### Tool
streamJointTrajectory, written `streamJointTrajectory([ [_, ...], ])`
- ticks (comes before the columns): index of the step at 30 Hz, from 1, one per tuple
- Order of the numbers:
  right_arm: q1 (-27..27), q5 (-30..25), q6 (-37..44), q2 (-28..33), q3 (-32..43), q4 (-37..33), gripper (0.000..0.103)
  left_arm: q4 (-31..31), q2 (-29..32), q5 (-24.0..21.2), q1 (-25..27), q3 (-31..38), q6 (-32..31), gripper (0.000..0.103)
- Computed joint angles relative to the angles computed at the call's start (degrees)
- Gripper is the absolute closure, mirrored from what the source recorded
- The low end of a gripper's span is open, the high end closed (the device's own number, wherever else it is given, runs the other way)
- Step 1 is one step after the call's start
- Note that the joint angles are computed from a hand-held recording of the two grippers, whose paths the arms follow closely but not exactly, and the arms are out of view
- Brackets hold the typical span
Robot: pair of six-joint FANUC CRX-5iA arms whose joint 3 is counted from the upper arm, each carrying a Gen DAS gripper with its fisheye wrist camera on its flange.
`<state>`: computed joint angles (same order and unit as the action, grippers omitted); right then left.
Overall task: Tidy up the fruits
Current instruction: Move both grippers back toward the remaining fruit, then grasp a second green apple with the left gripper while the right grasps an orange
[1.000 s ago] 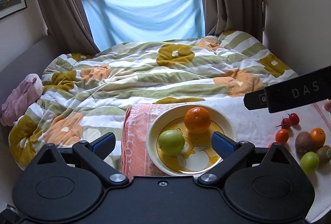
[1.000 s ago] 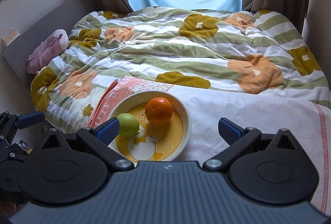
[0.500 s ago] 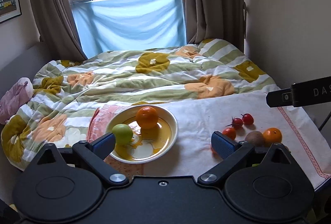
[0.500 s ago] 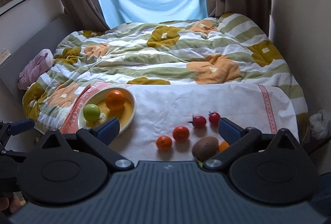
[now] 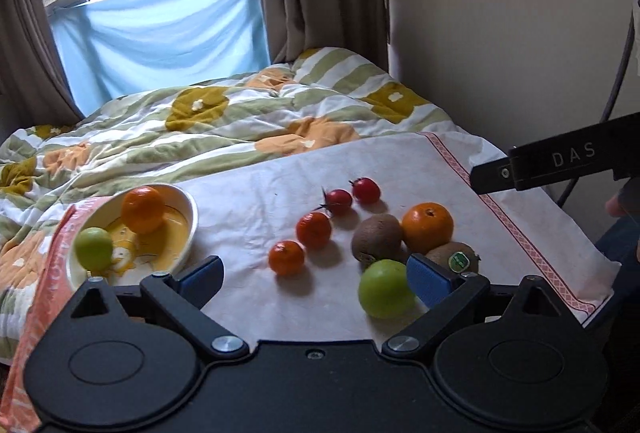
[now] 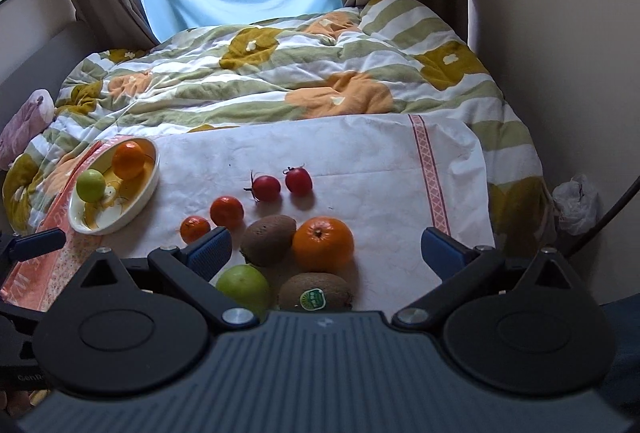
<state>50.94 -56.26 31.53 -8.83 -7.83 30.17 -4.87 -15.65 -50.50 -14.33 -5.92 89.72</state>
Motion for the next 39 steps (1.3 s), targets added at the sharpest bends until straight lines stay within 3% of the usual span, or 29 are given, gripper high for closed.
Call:
streamJointTrajectory([
  [12,-3.9,10.2,-0.2,3.6,-4.8,-1.7,0.0,9.7,6.1,9.7,-0.1,-6.6,-12.3,0.017],
  [17,-4.9,12.1,-0.8,4.8,-5.8,-1.2,0.0,11.5,8.3,10.1,-0.1,-6.9,-14.8,0.026],
  [24,-5.8,12.9,1.2,5.8,-5.1,-3.6,0.0,11.7,9.0,11.2,-0.4,-7.3,-15.5,0.028],
  [29,-5.9,13.1,2.4,6.8,-4.7,-4.1,0.0,13.9,9.1,11.2,-0.1,-8.1,-17.4,0.044],
  [39,-6.0,13.1,4.8,8.4,-3.3,-5.7,0.005,15.1,9.0,11.9,0.1,-8.7,-18.7,0.045],
])
